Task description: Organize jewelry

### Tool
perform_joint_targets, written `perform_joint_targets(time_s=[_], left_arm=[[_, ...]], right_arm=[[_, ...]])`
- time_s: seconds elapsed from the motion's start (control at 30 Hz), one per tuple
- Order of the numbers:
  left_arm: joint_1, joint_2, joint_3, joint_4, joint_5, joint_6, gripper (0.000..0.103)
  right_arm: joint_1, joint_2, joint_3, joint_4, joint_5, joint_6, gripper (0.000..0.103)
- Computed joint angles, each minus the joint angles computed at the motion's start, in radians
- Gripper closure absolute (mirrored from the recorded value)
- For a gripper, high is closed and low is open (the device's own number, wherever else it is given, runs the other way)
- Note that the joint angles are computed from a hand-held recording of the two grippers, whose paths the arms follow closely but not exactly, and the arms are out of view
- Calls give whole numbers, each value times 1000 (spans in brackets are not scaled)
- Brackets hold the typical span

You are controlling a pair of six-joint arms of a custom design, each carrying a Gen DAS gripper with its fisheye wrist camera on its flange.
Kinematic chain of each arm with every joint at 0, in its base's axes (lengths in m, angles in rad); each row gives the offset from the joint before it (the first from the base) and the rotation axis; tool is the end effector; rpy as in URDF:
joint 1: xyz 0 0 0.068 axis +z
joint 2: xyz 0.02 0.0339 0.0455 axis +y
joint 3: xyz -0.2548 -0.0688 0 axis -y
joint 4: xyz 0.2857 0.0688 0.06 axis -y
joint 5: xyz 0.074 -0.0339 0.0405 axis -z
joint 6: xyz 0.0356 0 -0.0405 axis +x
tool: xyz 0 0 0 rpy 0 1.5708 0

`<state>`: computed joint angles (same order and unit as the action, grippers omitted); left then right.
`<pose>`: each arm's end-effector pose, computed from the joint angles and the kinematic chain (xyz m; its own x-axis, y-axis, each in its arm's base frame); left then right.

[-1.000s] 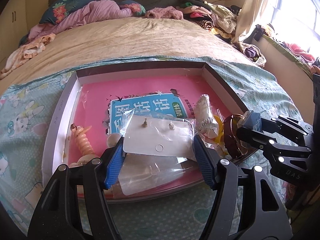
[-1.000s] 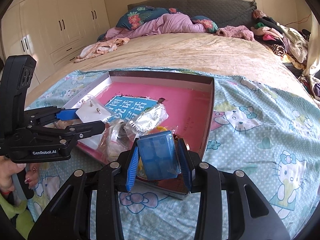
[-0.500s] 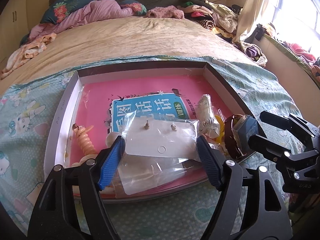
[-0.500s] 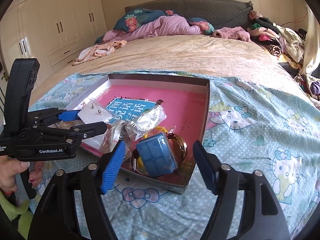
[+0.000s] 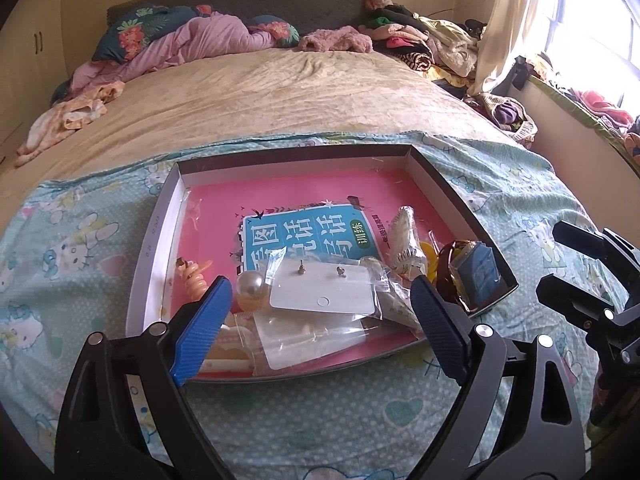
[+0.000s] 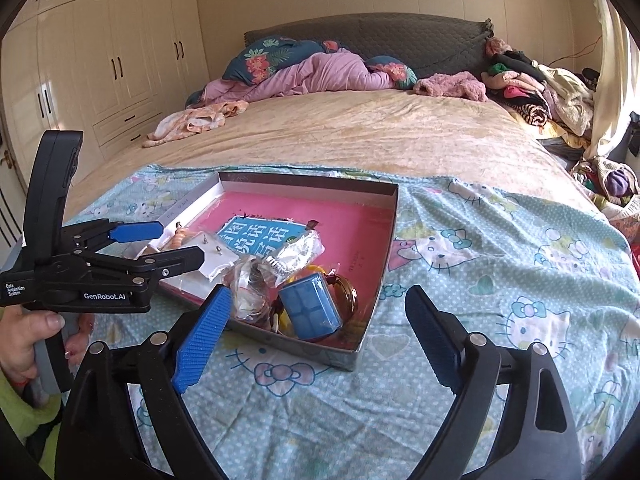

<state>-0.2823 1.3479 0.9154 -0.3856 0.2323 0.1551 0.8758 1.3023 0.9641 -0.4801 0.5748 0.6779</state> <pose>0.3074 -0.0977 0.2174 -0.6273 0.3385 -0.7014 0.5254 0.8487 -0.0604 0.2152 0.2279 0.2451 -0.6192 0.0794 -0.7812 -0.0236 0.9926 0.1195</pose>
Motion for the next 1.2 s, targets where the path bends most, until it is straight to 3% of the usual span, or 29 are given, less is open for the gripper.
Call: perform_joint_targets(time_s=[0.13, 0.77, 1.2], left_arm=[[11, -73, -17, -28, -4, 3, 10], [160, -521, -247, -193, 46, 66, 10], [256, -722, -349, -311, 98, 105, 10]], right_arm=[[43, -17, 17, -36, 47, 17, 8], [281, -14, 63, -145, 238, 213, 5], [385, 107, 89, -150, 226, 373, 5]])
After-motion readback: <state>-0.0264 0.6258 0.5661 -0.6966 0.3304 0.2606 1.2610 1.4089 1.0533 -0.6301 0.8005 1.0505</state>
